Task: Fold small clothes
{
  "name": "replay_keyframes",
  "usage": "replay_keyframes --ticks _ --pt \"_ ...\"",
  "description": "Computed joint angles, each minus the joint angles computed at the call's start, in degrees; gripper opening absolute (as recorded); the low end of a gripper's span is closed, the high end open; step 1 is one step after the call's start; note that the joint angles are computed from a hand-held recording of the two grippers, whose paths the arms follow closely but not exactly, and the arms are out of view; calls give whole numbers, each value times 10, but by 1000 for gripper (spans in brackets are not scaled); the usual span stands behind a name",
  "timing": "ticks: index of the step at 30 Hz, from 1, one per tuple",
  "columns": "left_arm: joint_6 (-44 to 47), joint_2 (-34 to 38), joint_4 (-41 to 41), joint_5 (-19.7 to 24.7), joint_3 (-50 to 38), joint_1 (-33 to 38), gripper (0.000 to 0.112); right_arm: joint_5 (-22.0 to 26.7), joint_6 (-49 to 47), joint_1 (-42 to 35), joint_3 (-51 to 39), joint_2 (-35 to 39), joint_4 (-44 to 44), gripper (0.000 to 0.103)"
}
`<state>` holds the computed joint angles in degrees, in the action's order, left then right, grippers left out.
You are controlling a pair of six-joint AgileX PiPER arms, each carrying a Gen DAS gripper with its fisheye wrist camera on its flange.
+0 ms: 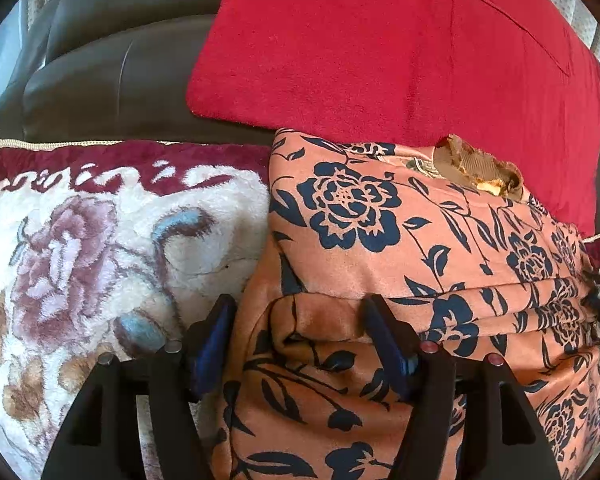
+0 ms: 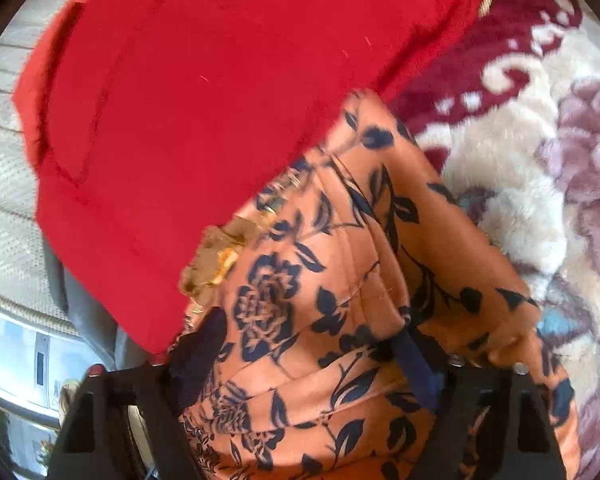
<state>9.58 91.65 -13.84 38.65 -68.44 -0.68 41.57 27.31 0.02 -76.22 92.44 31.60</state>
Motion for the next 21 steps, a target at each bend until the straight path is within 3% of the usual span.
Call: replay_keyframes --ticks 1,2,6,8,9,10,11,12,13,16,21 --pt "9 1 -8 5 -3 4 68 17 5 -2 -15 9 -5 6" --pt "19 2 -18 10 -4 9 68 26 24 6 -26 3 -31 6" --pt "13 7 -23 28 -17 16 68 35 96 33 -11 -55 -146 9" --pt "-8 6 -7 47 -27 13 68 85 87 48 -20 -19 -179 12" --pt "-9 1 -10 63 -32 17 68 83 57 37 -6 -9 -162 12" --pt "-1 -4 -19 69 -33 24 68 62 34 22 18 -21 -121 16" --pt "0 -11 -22 71 -31 28 68 39 28 12 45 -52 -104 39" --pt "-5 -16 -18 74 -32 31 68 34 23 7 52 -69 -100 81" --pt "-1 -23 -22 79 -32 38 68 33 9 0 56 -85 -93 91" --pt "25 -45 -44 90 -25 62 68 46 -6 -16 52 -125 -116 92" --pt "120 -96 -112 123 23 128 68 82 -113 -107 144 -233 -32 92"
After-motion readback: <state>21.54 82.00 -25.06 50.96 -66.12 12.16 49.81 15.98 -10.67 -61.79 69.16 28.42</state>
